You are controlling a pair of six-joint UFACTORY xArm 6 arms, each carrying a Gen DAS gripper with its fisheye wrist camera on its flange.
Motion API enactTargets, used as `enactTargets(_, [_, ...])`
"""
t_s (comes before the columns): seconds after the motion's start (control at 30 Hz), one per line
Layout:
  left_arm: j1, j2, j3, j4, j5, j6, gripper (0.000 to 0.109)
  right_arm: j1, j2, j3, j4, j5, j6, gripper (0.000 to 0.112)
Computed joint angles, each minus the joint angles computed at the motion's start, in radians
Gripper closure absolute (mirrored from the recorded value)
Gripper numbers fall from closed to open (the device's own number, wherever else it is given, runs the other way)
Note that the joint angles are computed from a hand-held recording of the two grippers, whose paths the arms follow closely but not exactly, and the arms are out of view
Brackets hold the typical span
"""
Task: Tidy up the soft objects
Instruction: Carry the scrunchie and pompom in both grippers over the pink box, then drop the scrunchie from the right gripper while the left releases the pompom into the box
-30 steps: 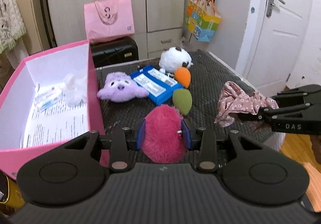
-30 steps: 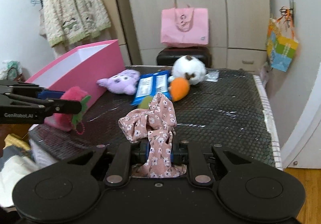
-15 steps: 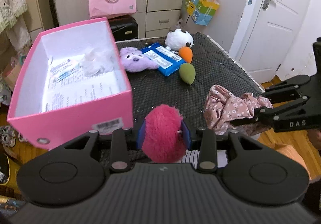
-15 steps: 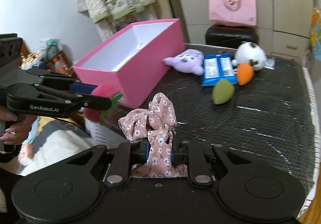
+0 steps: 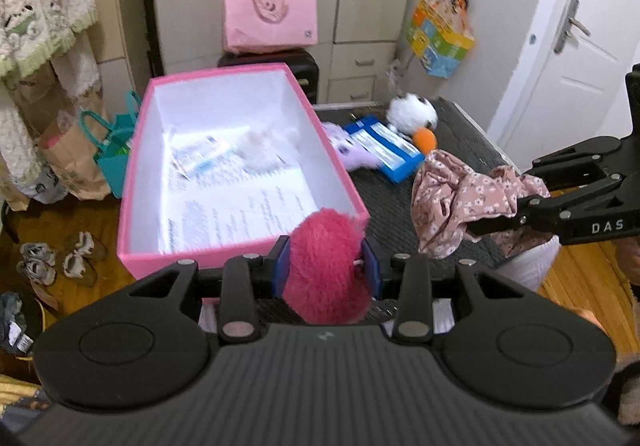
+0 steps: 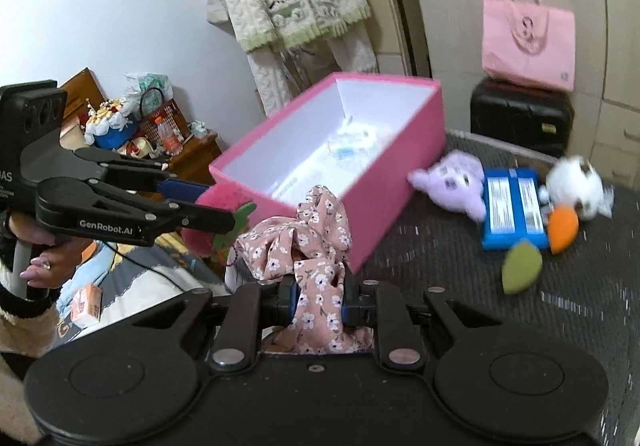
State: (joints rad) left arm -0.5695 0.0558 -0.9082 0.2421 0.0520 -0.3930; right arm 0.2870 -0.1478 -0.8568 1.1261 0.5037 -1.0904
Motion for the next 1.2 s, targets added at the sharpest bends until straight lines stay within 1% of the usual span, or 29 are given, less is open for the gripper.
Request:
enactTargets(0.03, [0.011, 0.006, -0.011, 0.006, -0.005, -0.005, 0.072, 0.003, 0.014, -0.021, 0.001, -0.003, -0.003, 0.09])
enactTargets(0.1, [0.023, 0.025, -0.035, -0.044, -0.015, 0.045, 0.072, 0.008, 0.052, -0.074, 0.013, -0.01, -0.013, 0.09])
enactTargets(0.2, [0.041, 0.077, -0.1, -0.089, -0.014, 0.085, 0.072, 0.017, 0.118, -0.161, 0.034, -0.03, -0.035, 0.09])
enactTargets(0.27, [0.052, 0.125, -0.159, -0.094, -0.003, 0.094, 0.072, 0.022, 0.176, -0.234, 0.039, -0.031, -0.036, 0.089])
enactTargets(0.37, [0.061, 0.218, -0.274, -0.177, 0.031, 0.164, 0.072, 0.027, 0.284, -0.359, -0.003, -0.019, 0.002, 0.089])
enactTargets(0.4, [0.067, 0.249, -0.312, -0.186, 0.044, 0.168, 0.072, 0.029, 0.326, -0.407, -0.023, -0.02, 0.013, 0.089])
enactTargets(0.43, [0.074, 0.281, -0.351, -0.174, 0.057, 0.156, 0.072, 0.032, 0.375, -0.461, -0.056, -0.029, 0.041, 0.089])
enactTargets(0.47, [0.084, 0.305, -0.382, -0.13, 0.067, 0.109, 0.072, 0.031, 0.423, -0.516, -0.1, -0.024, 0.08, 0.089])
enactTargets(0.53, [0.103, 0.37, -0.464, -0.027, 0.099, 0.022, 0.072, 0.026, 0.528, -0.643, -0.198, 0.004, 0.164, 0.089])
enactTargets(0.57, [0.11, 0.393, -0.492, -0.007, 0.11, -0.003, 0.072, 0.025, 0.574, -0.699, -0.244, 0.015, 0.201, 0.089])
enactTargets(0.6, [0.116, 0.419, -0.524, -0.012, 0.127, -0.005, 0.072, 0.024, 0.615, -0.751, -0.28, 0.031, 0.218, 0.089])
enactTargets(0.67, [0.126, 0.477, -0.598, -0.099, 0.163, 0.056, 0.071, 0.032, 0.688, -0.839, -0.337, 0.042, 0.233, 0.089])
enactTargets(0.7, [0.132, 0.501, -0.63, -0.113, 0.183, 0.06, 0.071, 0.036, 0.719, -0.878, -0.358, 0.046, 0.242, 0.09])
enactTargets(0.73, [0.139, 0.524, -0.66, -0.105, 0.201, 0.046, 0.071, 0.038, 0.742, -0.909, -0.378, 0.056, 0.261, 0.089])
enactTargets(0.77, [0.147, 0.549, -0.693, -0.057, 0.217, 0.001, 0.071, 0.039, 0.771, -0.95, -0.412, 0.078, 0.293, 0.089])
enactTargets(0.83, [0.158, 0.577, -0.73, 0.072, 0.234, -0.103, 0.071, 0.033, 0.815, -1.009, -0.429, 0.125, 0.344, 0.09])
enactTargets(0.87, [0.163, 0.586, -0.743, 0.088, 0.241, -0.112, 0.071, 0.029, 0.839, -1.042, -0.441, 0.141, 0.368, 0.09])
enactTargets(0.97, [0.167, 0.588, -0.737, 0.008, 0.225, -0.038, 0.07, 0.021, 0.884, -1.092, -0.461, 0.178, 0.405, 0.089])
enactTargets(1.0, [0.168, 0.591, -0.741, 0.022, 0.223, -0.045, 0.069, 0.021, 0.889, -1.093, -0.473, 0.176, 0.414, 0.086])
enactTargets(1.07, [0.173, 0.597, -0.749, 0.137, 0.224, -0.135, 0.068, 0.027, 0.903, -1.099, -0.517, 0.172, 0.417, 0.082])
enactTargets(1.13, [0.171, 0.603, -0.766, 0.223, 0.24, -0.21, 0.061, 0.029, 0.916, -1.104, -0.541, 0.169, 0.426, 0.072])
enactTargets(1.2, [0.175, 0.59, -0.752, 0.276, 0.234, -0.257, 0.052, 0.024, 0.921, -1.106, -0.481, 0.169, 0.397, 0.064])
